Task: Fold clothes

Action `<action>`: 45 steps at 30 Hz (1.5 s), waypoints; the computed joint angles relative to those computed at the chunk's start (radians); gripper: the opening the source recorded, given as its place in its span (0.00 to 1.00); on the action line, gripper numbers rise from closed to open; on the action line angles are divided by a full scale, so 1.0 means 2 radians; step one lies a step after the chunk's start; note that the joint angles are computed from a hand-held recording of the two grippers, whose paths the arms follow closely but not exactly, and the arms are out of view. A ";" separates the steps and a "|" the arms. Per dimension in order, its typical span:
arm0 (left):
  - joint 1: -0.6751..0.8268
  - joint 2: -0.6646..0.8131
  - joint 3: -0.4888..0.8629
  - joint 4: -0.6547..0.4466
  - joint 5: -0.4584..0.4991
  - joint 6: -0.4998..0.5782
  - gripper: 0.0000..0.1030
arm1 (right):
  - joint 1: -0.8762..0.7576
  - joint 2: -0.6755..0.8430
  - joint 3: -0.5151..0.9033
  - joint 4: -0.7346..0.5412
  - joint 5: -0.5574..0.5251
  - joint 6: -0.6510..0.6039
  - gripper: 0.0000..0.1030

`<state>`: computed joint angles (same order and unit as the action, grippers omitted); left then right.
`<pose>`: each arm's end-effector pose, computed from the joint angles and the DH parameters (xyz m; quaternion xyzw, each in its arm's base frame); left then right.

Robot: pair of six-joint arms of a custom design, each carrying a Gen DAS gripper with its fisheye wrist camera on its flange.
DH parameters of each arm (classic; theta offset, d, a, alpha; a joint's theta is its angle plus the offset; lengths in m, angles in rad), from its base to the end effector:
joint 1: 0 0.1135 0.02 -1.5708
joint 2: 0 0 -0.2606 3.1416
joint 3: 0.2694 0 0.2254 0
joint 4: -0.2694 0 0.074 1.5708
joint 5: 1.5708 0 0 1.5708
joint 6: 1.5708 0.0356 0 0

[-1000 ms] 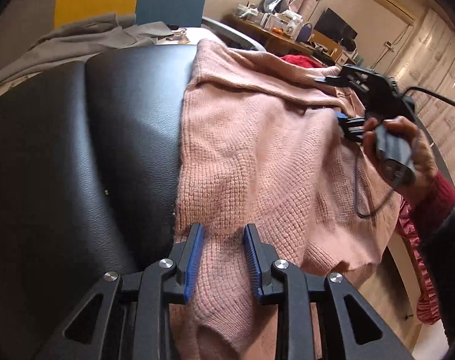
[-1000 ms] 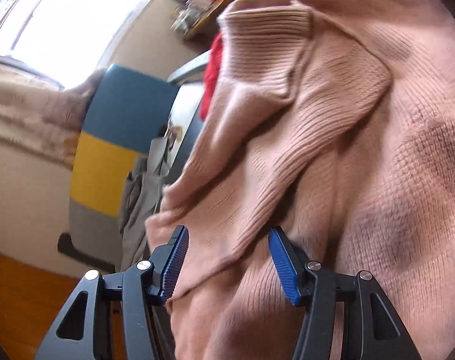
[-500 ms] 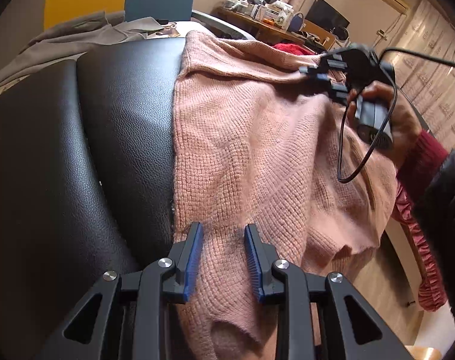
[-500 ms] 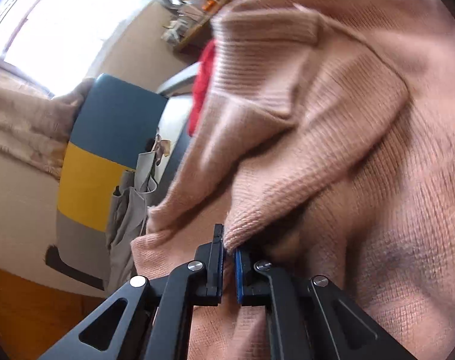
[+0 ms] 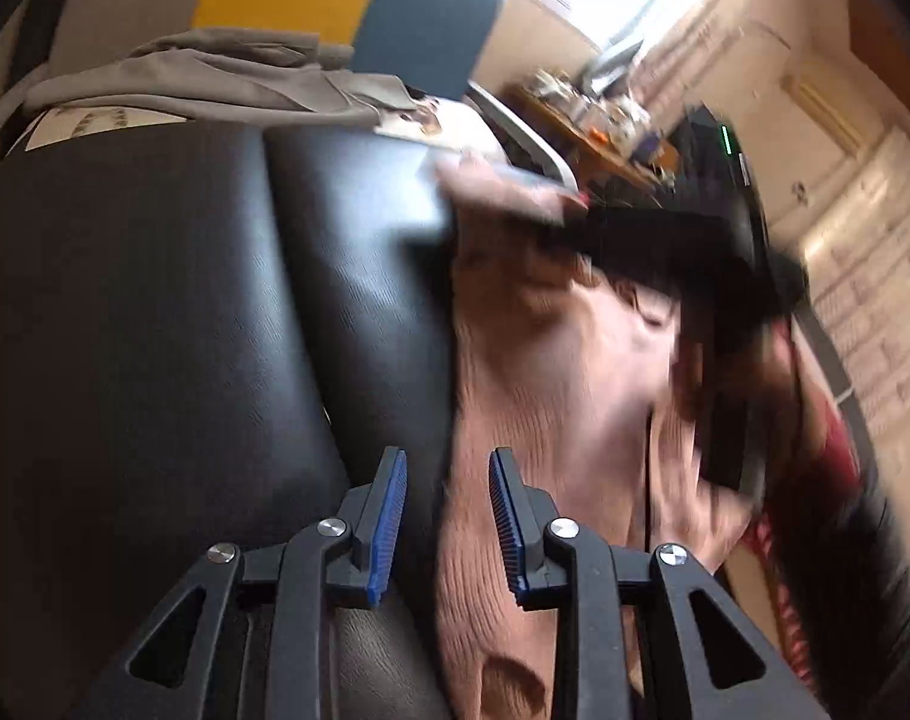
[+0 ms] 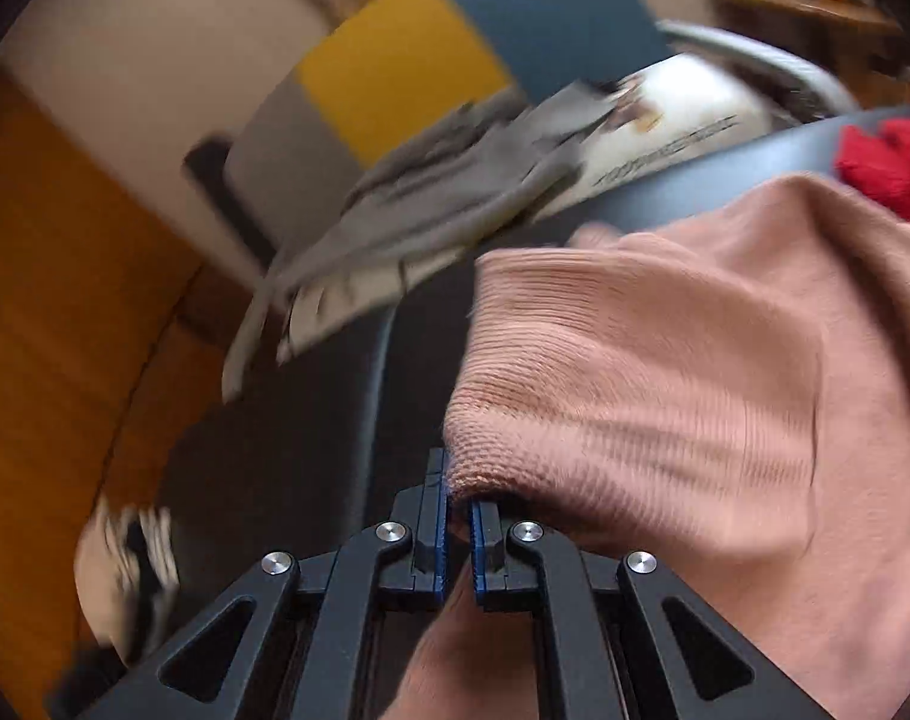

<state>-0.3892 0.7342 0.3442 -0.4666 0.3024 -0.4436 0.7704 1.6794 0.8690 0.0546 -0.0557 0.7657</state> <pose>0.1080 -0.0557 0.1794 0.0274 0.9273 -0.2688 0.2590 0.2291 0.2251 0.1814 -0.0132 0.9177 0.2936 0.2672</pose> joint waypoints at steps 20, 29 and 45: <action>0.018 0.496 0.148 0.358 0.166 -0.233 0.46 | 0.208 -0.342 -0.306 -0.067 0.207 0.219 0.72; 0.006 0.478 0.169 0.332 0.099 -0.236 0.08 | 0.155 -0.292 -0.331 0.029 0.165 0.175 0.78; 0.577 0.261 0.166 -0.033 0.228 0.183 0.07 | 0.210 -0.193 -0.262 -0.006 0.195 0.218 0.97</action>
<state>0.7643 1.2557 0.6771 -0.5329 0.7590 -0.0780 1.1912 1.2930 0.3455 0.0425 0.3353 1.2025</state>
